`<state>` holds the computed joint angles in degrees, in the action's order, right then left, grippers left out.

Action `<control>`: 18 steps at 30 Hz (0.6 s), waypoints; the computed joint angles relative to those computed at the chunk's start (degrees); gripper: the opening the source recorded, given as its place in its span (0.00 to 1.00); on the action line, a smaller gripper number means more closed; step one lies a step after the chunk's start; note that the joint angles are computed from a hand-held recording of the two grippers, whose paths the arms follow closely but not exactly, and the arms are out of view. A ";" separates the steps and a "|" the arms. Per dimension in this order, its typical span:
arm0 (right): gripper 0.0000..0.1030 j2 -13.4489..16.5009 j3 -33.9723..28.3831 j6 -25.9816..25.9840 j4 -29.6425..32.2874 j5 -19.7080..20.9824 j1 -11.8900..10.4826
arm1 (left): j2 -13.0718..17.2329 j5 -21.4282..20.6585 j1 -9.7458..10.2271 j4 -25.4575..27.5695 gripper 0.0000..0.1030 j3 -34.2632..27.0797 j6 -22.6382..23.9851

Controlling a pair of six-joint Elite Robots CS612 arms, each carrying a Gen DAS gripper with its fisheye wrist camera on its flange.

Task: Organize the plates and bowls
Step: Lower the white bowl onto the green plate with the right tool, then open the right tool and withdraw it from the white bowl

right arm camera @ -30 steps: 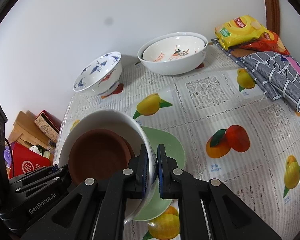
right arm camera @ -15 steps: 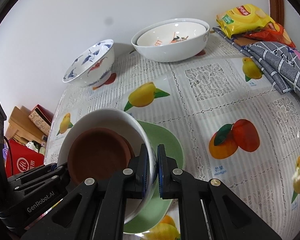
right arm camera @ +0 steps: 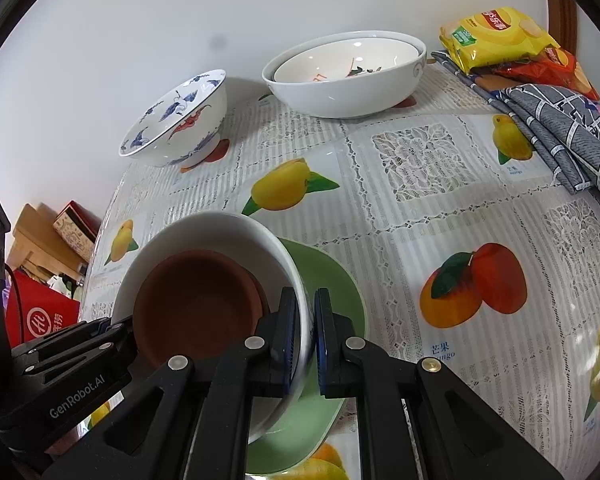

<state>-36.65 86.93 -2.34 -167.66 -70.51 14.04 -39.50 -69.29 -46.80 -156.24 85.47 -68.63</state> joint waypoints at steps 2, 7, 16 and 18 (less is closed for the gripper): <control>0.09 -0.08 0.02 -0.96 -0.15 -0.76 0.18 | -0.09 -0.27 0.00 -0.25 0.13 0.22 -0.18; 0.13 -0.65 0.72 -3.94 -1.74 -4.06 0.69 | -0.82 0.53 -0.50 -0.46 0.16 1.07 -0.30; 0.17 -2.61 3.91 -4.58 -4.24 -3.23 0.12 | -3.27 3.59 -2.10 0.49 0.25 3.55 -1.97; 0.19 -3.31 5.17 -4.56 -5.09 -3.02 -0.03 | -3.93 4.23 -2.64 0.33 0.26 4.33 -2.47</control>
